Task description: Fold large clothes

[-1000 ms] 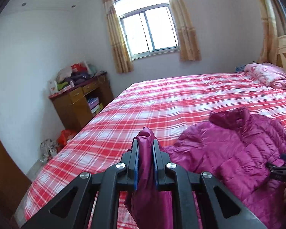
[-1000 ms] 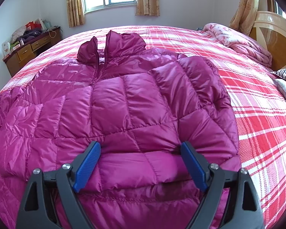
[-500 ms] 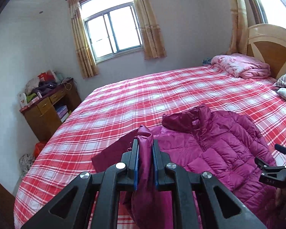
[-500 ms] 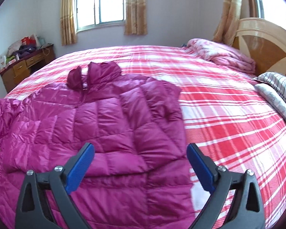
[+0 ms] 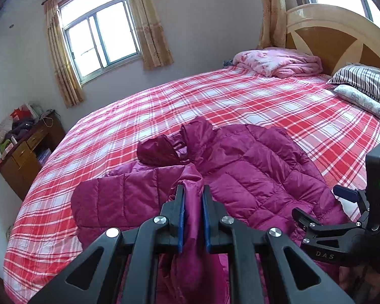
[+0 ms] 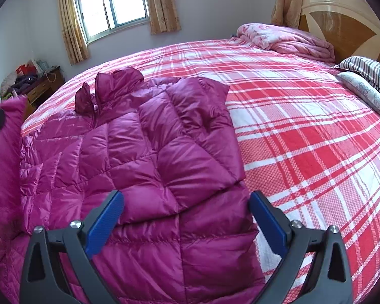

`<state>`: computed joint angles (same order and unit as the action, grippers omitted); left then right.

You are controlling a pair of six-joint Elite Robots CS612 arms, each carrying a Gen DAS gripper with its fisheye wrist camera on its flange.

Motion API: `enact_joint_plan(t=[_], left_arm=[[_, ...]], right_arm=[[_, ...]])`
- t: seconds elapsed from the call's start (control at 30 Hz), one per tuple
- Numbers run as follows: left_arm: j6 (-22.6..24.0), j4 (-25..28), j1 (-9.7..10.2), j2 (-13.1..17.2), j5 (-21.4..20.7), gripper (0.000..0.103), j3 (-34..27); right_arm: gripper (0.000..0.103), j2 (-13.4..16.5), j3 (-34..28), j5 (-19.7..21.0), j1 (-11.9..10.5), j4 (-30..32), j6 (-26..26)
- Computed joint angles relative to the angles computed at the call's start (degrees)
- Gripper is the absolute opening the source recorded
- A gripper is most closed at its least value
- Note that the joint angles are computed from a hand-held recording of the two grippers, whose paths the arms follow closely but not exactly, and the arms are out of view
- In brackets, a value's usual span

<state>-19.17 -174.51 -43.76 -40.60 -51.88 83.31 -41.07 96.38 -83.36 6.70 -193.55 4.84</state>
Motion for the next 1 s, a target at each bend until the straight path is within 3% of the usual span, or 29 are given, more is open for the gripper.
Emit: enact_joint_plan(t=[0.23, 0.33, 0.4, 0.47, 0.53, 0.6, 0.7, 0.77, 0.87, 1.0], left_arm=[[-0.8, 0.5, 0.04, 1.0, -4.5, 0.018, -0.8], [2.7, -4.5, -0.82, 0.5, -1.9, 0.032, 0.6], [5.6, -9.1, -1.59, 0.4, 1.7, 0.082, 1.6], [7.3, -14.5, -2.03, 0.2, 4.9, 0.098, 2.7], [6.5, -15.3, -1.72, -0.5, 6.3, 0.098, 3.7], [3.0, -12.7, -0.84, -1.1, 7.8, 0.098, 4.6], [-6.2, -2.5, 1.07, -1.6, 12.0, 0.098, 5.3], [-12.9, 3.6, 2.75, -2.0, 11.6, 0.098, 6.0], [-18.4, 7.5, 4.73, -1.8, 8.4, 0.098, 6.7], [-20.3, 9.6, 5.83, -1.0, 3.3, 0.098, 6.4]], right_arm=[[0.101, 0.2, -0.1, -1.9, 0.5, -1.3, -0.3], [0.101, 0.2, -0.1, -1.9, 0.4, -1.2, -0.3], [0.101, 0.2, 0.0, -2.0, 0.5, -1.0, -0.4], [0.101, 0.2, -0.1, -2.2, 0.5, -0.8, -0.6], [0.101, 0.2, 0.0, -2.0, 0.5, -0.9, -0.5], [0.101, 0.2, 0.2, -1.1, 0.3, -1.8, -0.1], [0.101, 0.0, 1.2, 1.9, -0.6, -5.3, 1.5], [0.099, -0.5, 2.3, 2.1, -0.7, -8.0, 3.4], [0.082, -1.7, 2.6, 8.2, -0.6, -7.0, 3.1], [0.051, -2.4, 0.1, 16.8, 1.0, 3.0, -4.3]])
